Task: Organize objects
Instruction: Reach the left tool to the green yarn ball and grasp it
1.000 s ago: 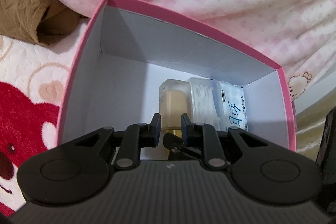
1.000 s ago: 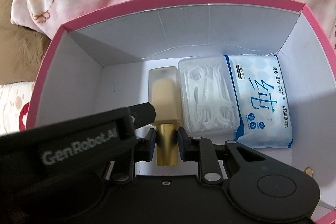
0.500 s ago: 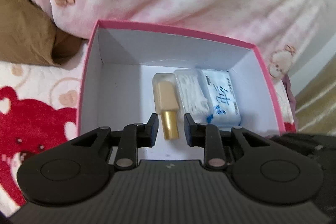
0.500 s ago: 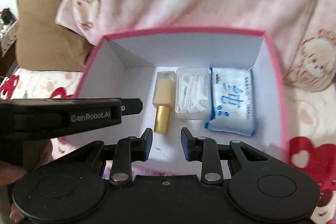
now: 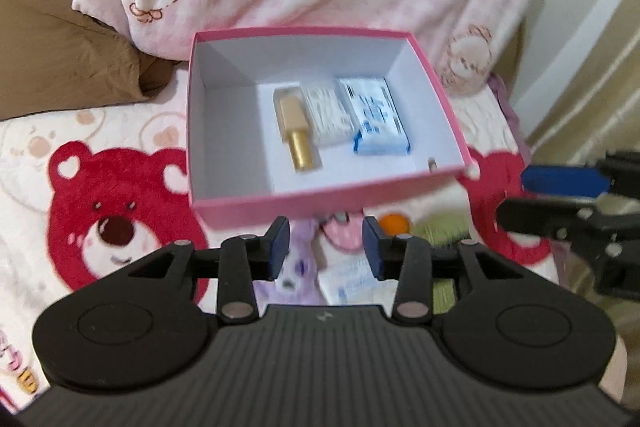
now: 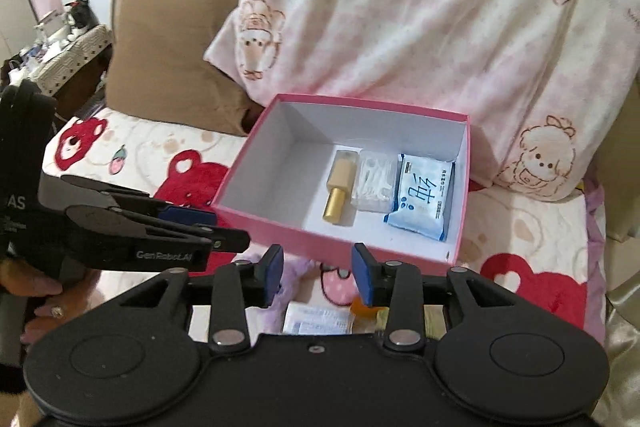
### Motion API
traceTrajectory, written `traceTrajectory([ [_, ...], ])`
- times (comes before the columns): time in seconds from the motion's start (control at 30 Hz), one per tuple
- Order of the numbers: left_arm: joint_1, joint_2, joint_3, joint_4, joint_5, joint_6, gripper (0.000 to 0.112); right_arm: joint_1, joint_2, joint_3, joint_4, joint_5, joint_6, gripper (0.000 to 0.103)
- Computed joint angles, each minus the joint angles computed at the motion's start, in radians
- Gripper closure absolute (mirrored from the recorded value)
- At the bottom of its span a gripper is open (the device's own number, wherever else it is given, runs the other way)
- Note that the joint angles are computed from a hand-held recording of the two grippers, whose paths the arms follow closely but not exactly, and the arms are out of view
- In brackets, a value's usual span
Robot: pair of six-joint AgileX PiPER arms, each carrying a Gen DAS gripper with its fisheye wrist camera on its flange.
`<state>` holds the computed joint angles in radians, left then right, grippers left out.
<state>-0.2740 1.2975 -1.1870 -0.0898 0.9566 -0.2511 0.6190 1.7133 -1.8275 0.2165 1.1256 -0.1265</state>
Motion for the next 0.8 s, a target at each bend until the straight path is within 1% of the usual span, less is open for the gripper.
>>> traceTrajectory([
  [0.1, -0.033, -0.037, -0.032, -0.002, 0.102, -0.014, 0.071, -0.005, -0.073, 0.058, 0.008, 0.021, -0.028, 0.055],
  [0.13, -0.041, -0.053, -0.033, -0.007, 0.119, -0.011, 0.071, -0.005, -0.093, 0.076, 0.007, 0.029, -0.038, 0.054],
  [0.17, -0.058, -0.075, -0.034, -0.007, 0.136, -0.01, 0.071, 0.0, -0.12, 0.099, 0.0, 0.033, -0.052, 0.051],
  [0.2, -0.077, -0.094, -0.035, -0.001, 0.15, -0.018, 0.067, 0.004, -0.145, 0.125, -0.009, 0.032, -0.065, 0.049],
  [0.27, -0.122, -0.122, -0.04, 0.019, 0.178, -0.047, 0.064, 0.005, -0.188, 0.169, -0.013, 0.03, -0.09, 0.042],
  [0.33, -0.166, -0.143, -0.04, 0.035, 0.194, -0.073, 0.062, -0.011, -0.23, 0.221, 0.004, 0.021, -0.123, 0.038],
  [0.4, -0.221, -0.161, -0.034, 0.061, 0.198, -0.118, 0.057, -0.04, -0.263, 0.273, 0.037, 0.008, -0.172, 0.026],
  [0.43, -0.247, -0.167, -0.027, 0.076, 0.194, -0.138, 0.055, -0.063, -0.28, 0.302, 0.062, 0.001, -0.208, 0.025],
  [0.5, -0.312, -0.172, -0.007, 0.124, 0.177, -0.202, 0.048, -0.112, -0.302, 0.355, 0.121, -0.009, -0.291, 0.019],
  [0.53, -0.339, -0.172, 0.003, 0.146, 0.165, -0.23, 0.047, -0.147, -0.311, 0.386, 0.168, -0.014, -0.354, 0.017],
  [0.6, -0.378, -0.17, 0.035, 0.17, 0.126, -0.279, 0.04, -0.203, -0.324, 0.439, 0.242, -0.025, -0.455, 0.014],
  [0.67, -0.396, -0.167, 0.07, 0.173, 0.074, -0.32, 0.035, -0.246, -0.326, 0.49, 0.287, -0.051, -0.538, 0.013],
  [0.73, -0.416, -0.166, 0.112, 0.201, 0.004, -0.409, 0.034, -0.271, -0.321, 0.533, 0.319, -0.082, -0.599, 0.013],
  [0.8, -0.417, -0.164, 0.148, 0.206, -0.061, -0.454, 0.029, -0.292, -0.301, 0.563, 0.349, -0.107, -0.653, 0.013],
])
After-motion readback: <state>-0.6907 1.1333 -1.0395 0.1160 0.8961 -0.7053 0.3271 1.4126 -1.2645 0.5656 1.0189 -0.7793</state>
